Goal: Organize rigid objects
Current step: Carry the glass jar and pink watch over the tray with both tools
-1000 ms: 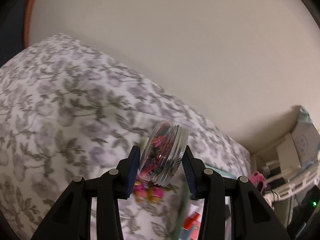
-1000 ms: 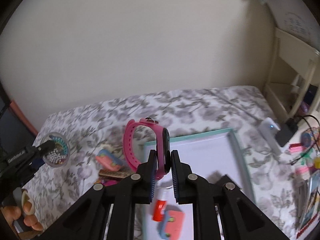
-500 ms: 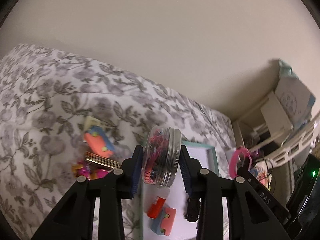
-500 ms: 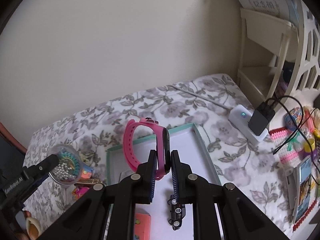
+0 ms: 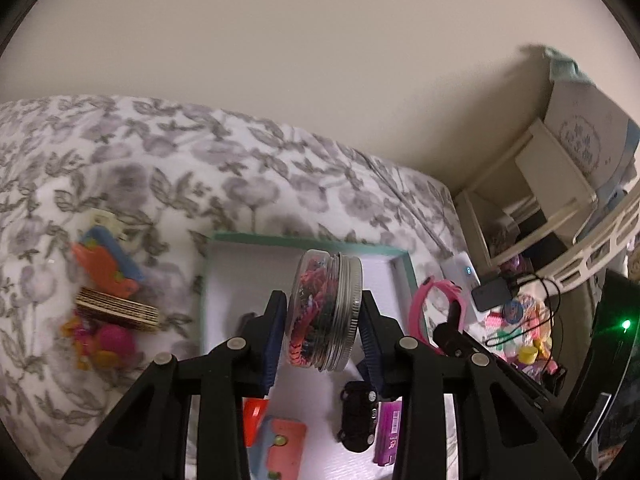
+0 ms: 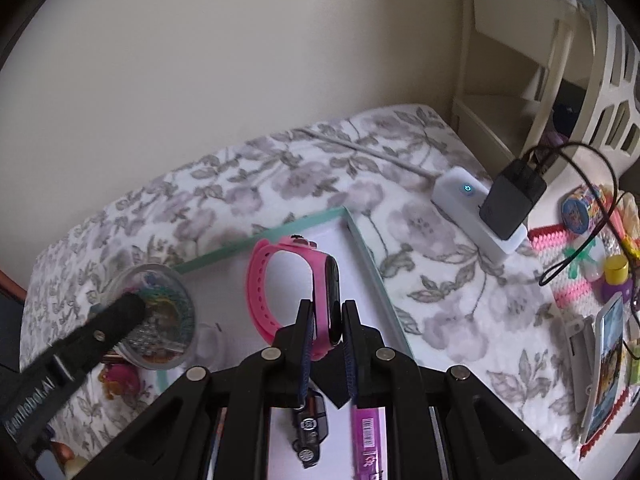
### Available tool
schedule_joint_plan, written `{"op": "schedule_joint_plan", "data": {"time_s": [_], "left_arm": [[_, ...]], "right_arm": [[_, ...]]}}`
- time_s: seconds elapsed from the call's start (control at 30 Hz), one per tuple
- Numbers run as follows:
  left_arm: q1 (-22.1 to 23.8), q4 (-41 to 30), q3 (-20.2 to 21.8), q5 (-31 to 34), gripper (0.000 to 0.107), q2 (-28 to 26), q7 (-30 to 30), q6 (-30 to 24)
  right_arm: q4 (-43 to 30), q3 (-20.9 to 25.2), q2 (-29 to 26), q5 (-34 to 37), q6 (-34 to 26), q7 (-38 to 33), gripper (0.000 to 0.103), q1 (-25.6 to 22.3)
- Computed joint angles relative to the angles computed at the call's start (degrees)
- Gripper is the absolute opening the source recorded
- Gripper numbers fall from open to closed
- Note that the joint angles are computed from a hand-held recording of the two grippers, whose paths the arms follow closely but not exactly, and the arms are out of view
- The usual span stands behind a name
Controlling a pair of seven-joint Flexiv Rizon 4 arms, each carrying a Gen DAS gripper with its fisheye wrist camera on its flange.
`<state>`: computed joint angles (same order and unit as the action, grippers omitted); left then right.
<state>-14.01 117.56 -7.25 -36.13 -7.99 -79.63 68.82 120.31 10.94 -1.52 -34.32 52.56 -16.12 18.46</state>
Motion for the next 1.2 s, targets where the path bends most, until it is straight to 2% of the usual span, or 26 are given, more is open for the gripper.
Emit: {"op": "schedule_joint_plan", "data": {"time_s": [0.2, 0.53, 1.2], "left_arm": [[0.2, -1.4, 0.4, 4.2, 0.037, -2.0, -1.7, -1.9], [1.2, -1.3, 0.4, 4.7, 0.037, -2.6, -2.2, -3.6], [1.3, -2.4, 0.5, 6.7, 0.037, -2.7, -2.6, -6.4]], "right_arm": [[0.2, -0.3, -1.0, 2.3, 0.5, -0.9, 0.015, -0.2], [-0.3, -0.4, -4.0, 6.8, -0.1, -4.3, 0.015, 0.8], [-1.9, -0.3, -3.6, 7.3, -2.6, -6.1, 0.019, 1.8]]}}
